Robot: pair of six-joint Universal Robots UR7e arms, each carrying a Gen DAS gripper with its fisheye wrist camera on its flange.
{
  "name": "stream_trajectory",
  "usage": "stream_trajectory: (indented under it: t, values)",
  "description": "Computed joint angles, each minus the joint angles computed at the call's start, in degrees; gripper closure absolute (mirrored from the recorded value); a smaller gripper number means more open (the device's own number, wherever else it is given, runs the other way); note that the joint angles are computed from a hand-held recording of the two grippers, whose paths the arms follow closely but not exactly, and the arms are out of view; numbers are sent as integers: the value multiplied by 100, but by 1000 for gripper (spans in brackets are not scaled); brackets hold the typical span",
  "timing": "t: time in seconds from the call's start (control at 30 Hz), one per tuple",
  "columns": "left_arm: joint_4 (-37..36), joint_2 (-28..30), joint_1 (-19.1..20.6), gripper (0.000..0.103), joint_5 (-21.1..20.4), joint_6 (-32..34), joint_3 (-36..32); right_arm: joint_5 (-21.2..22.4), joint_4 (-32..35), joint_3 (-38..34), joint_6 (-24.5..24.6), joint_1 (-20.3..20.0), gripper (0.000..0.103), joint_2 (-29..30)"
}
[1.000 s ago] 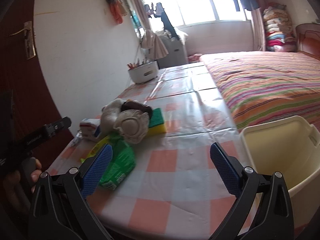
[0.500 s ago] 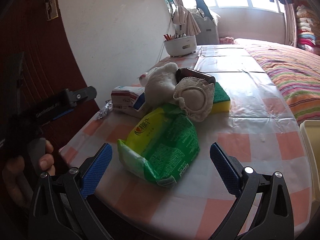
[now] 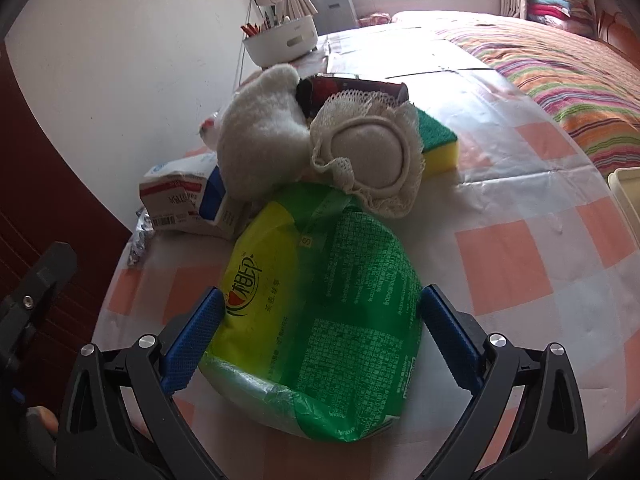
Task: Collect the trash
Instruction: 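Lower the right tool onto the green plastic bag and close it, then lift the green bag with the right tool while the left tool grasps the white plush toy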
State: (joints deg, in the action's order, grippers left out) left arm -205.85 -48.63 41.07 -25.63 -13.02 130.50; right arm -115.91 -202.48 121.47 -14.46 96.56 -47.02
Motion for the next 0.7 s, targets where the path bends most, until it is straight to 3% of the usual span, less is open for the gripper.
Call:
stream_trajectory:
  t: [0.2,0.33,0.43,0.7]
  values:
    - [-52,-29,-2,17,64,2,36,-166,-174,-17,-385,15,7,128]
    - [-5,-82,19,17,29,-111,60,12,-152,86,-626,-47,12,31]
    - [1,-76,16,17,42,-137,52,181,-104,152,-813,-76,24,-34]
    - [108,-47,1,17,61,-224,26,750,-66,392,-972,-259,73,-334]
